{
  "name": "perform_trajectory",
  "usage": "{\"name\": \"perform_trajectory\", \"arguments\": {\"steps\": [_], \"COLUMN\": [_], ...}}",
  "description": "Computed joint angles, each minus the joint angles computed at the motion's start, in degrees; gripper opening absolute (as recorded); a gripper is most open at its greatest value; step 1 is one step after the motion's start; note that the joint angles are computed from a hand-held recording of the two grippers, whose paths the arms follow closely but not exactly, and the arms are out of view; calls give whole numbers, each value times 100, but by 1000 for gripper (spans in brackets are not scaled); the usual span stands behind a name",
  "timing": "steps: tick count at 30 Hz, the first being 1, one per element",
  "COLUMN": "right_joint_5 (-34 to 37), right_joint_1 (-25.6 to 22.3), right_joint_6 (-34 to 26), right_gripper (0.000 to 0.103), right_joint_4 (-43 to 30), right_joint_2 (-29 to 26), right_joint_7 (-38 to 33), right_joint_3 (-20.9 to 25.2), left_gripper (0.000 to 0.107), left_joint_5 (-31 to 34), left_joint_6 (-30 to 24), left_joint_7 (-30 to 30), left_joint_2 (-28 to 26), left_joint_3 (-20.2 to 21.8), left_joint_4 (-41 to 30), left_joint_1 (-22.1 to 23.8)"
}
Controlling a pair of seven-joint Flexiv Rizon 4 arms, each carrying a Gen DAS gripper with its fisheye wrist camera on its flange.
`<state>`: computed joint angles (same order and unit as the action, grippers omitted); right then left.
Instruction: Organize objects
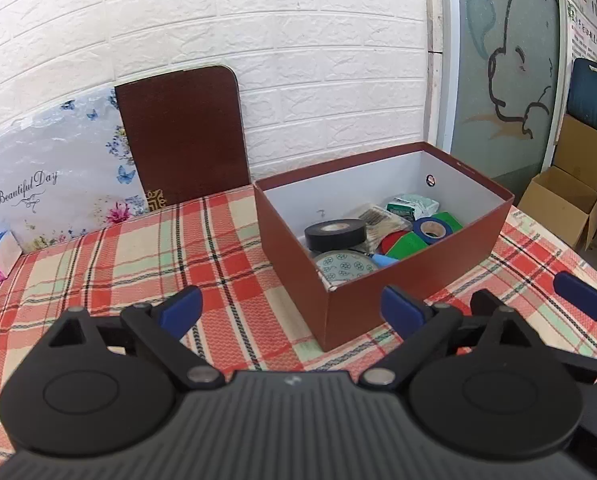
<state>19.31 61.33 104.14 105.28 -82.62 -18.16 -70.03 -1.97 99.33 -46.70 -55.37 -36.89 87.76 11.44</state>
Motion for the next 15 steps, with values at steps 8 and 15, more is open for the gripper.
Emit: {"name": "perform_trajectory", "arguments": {"steps": [8, 15], "right_joint_5": [-144, -331], "right_joint_1": [10, 156], "right_joint_6": [-14, -226], "right_gripper": [97, 100], "right_joint_4": [68, 72], "right_joint_2": [550, 541], "right_joint_7": [-145, -138], "right_joint_3": [356, 426], "left_gripper": [103, 103], "left_joint_5": [52, 139], "left_joint_6": [37, 134], "left_joint_7": [-139, -181], "left_joint_2": [107, 184], "left_joint_3": [-19, 144], "left_joint_4": [239, 416], "left_joint_1": [232, 283]}}
